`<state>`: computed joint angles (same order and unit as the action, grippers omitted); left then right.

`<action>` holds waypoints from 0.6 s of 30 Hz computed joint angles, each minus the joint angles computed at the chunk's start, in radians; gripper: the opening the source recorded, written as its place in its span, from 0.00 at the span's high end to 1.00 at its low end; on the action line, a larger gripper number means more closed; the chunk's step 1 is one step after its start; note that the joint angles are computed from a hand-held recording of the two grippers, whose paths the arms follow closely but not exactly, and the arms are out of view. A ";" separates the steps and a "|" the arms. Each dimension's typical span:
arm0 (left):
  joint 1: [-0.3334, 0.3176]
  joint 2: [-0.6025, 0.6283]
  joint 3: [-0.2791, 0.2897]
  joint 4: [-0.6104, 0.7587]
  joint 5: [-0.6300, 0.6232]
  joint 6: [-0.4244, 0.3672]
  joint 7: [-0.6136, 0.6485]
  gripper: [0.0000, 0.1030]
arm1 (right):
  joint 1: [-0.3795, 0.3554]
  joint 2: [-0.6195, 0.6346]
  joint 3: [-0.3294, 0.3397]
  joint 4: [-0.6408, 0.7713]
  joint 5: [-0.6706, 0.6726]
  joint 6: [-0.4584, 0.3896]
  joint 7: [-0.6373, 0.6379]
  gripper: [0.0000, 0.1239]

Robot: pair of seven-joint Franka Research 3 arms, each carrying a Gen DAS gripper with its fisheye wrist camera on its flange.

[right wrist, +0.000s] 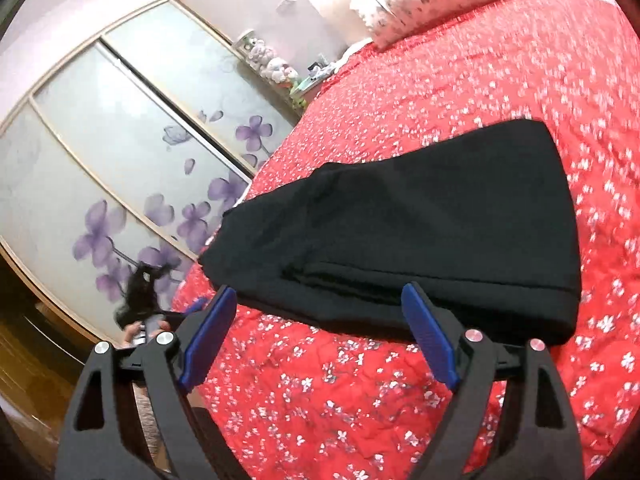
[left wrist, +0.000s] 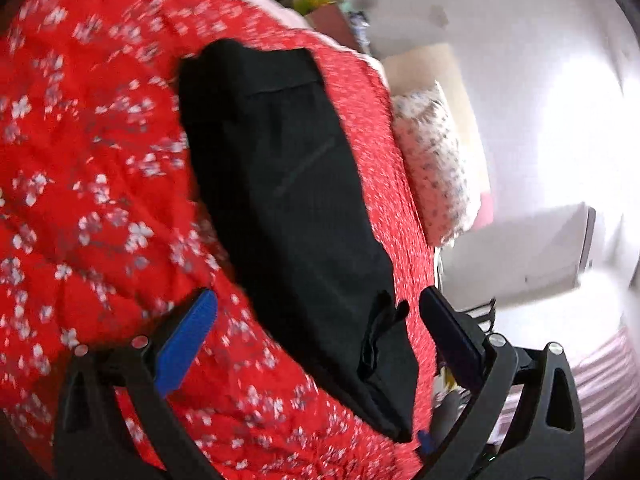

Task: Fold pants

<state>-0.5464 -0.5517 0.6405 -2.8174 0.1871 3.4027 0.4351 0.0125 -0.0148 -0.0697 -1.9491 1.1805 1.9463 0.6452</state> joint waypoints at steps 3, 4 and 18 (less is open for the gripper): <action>-0.024 0.028 0.035 0.032 -0.004 -0.011 -0.004 0.03 | -0.002 -0.003 -0.002 -0.002 -0.008 -0.019 -0.029 0.30; -0.007 0.044 0.018 0.050 -0.009 -0.029 -0.003 0.03 | 0.001 -0.006 0.001 -0.004 -0.014 -0.019 -0.037 0.30; -0.093 0.054 0.108 0.149 -0.145 -0.099 0.180 0.05 | 0.020 -0.012 0.005 -0.027 -0.097 -0.020 -0.052 0.30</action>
<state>-0.6391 -0.4979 0.7487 -2.6682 0.0417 3.3034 0.6155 0.0324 -0.0263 -0.0643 -1.9756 1.0834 1.9266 0.5929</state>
